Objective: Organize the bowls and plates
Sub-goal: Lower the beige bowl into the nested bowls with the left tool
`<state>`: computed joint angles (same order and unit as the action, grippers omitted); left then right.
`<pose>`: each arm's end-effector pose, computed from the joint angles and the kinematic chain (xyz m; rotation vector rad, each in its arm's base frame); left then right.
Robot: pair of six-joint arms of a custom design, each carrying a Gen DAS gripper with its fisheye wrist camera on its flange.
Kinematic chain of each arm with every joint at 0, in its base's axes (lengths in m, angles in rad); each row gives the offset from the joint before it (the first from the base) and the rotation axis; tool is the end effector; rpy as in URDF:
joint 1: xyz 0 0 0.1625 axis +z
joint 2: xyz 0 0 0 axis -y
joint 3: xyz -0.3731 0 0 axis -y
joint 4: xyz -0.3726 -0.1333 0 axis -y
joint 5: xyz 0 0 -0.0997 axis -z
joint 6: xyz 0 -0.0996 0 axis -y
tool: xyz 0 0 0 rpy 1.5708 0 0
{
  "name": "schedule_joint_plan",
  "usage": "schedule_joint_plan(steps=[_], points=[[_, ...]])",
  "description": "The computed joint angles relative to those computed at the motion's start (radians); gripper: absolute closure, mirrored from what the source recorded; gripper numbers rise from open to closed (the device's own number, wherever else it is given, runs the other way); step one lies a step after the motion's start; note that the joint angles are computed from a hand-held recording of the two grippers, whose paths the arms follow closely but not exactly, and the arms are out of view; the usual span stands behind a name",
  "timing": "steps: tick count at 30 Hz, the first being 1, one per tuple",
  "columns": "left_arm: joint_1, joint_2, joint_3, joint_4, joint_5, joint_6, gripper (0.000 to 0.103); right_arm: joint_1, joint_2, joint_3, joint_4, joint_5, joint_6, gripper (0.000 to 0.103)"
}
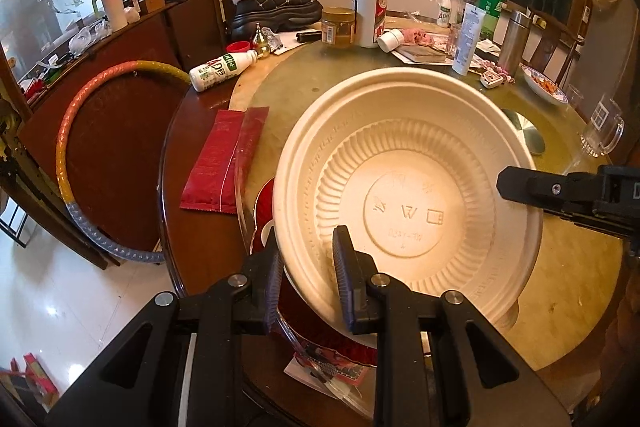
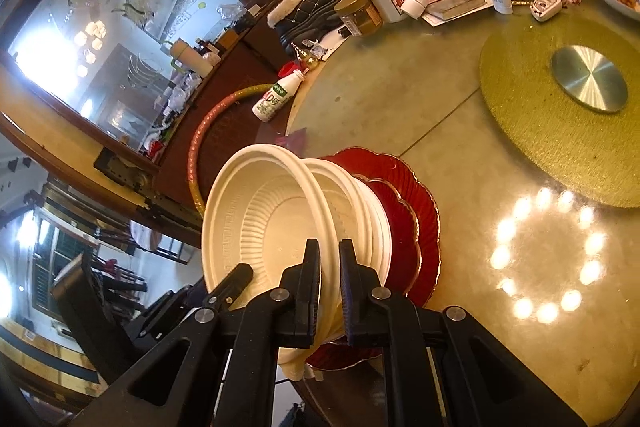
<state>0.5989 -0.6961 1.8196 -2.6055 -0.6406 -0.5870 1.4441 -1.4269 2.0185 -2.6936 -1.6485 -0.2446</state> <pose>-0.3271 -0.4813 -0.0023 0.4938 2.2640 -0.7439 0.0615 -0.5109 0.2888 0.1390 -2.8718 0.7480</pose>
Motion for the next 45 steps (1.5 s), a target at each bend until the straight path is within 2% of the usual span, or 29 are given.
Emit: schedule_joint_plan(steps=[8, 10, 14, 19, 27, 45], points=[[0.000, -0.009, 0.006, -0.004, 0.001, -0.011, 0.081, 0.069, 0.037, 0.005, -0.081, -0.152, -0.080, 0.093], [0.003, -0.008, 0.002, -0.001, 0.002, -0.018, 0.081, 0.107, 0.065, 0.011, -0.144, -0.240, -0.136, 0.093], [0.003, -0.010, 0.003, -0.001, 0.002, -0.025, 0.081, 0.151, 0.104, 0.021, -0.230, -0.339, -0.206, 0.091], [-0.009, -0.030, 0.026, -0.016, 0.004, -0.018, 0.081, 0.160, 0.090, 0.020, -0.206, -0.338, -0.209, 0.091], [0.002, -0.018, 0.002, 0.004, 0.005, -0.014, 0.081, 0.151, 0.091, -0.030, -0.089, -0.326, -0.177, 0.089], [0.011, 0.004, -0.012, 0.008, -0.004, -0.075, 0.081, 0.156, 0.126, -0.017, -0.177, -0.377, -0.205, 0.088]])
